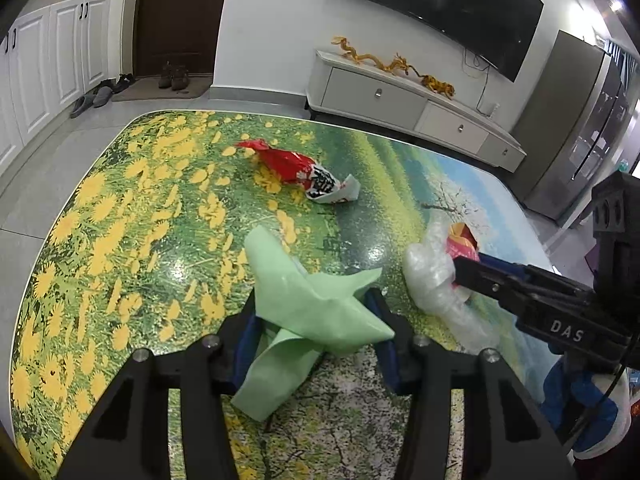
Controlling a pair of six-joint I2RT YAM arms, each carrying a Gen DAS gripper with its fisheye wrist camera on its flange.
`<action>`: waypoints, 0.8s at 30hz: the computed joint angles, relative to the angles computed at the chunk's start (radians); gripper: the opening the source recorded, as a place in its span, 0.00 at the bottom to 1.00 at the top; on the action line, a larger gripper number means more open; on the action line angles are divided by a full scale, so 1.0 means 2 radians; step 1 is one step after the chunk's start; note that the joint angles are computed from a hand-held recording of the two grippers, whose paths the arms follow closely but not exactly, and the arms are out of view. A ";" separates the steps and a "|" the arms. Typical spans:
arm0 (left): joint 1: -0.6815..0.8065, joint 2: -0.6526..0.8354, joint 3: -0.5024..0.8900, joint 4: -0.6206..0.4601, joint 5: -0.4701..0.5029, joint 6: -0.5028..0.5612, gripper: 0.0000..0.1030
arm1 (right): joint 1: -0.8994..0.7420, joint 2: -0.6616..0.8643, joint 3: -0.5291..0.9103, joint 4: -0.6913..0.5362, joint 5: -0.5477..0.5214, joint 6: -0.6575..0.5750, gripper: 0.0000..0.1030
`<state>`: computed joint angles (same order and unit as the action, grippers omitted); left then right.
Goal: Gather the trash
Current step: 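Grasp the green plastic bag with the left gripper while the right grasps the pink paper bag, then lift both bags and carry them from the table toward the bin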
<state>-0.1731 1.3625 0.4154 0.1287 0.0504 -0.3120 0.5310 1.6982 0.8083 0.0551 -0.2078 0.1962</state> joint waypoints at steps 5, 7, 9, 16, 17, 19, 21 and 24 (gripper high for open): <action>-0.032 -0.056 -0.023 -0.018 -0.049 -0.013 0.41 | 0.000 -0.023 -0.023 0.006 0.005 0.005 0.29; -0.045 -0.079 -0.030 -0.035 -0.064 -0.019 0.40 | -0.003 -0.041 -0.037 0.006 0.005 0.006 0.28; -0.060 -0.117 -0.040 -0.061 -0.071 -0.031 0.40 | -0.007 -0.077 -0.062 0.000 0.008 0.008 0.27; -0.144 -0.254 -0.047 -0.181 -0.128 -0.083 0.40 | -0.017 -0.251 -0.152 -0.069 0.021 0.028 0.24; -0.161 -0.273 -0.045 -0.200 -0.140 -0.091 0.40 | -0.017 -0.285 -0.164 -0.087 0.022 0.032 0.24; -0.193 -0.297 -0.039 -0.229 -0.164 -0.108 0.40 | -0.006 -0.337 -0.179 -0.119 0.033 0.043 0.23; -0.236 -0.320 -0.033 -0.262 -0.195 -0.135 0.40 | 0.004 -0.395 -0.193 -0.157 0.042 0.051 0.21; -0.304 -0.347 -0.022 -0.313 -0.244 -0.181 0.40 | 0.030 -0.459 -0.209 -0.206 0.061 0.068 0.09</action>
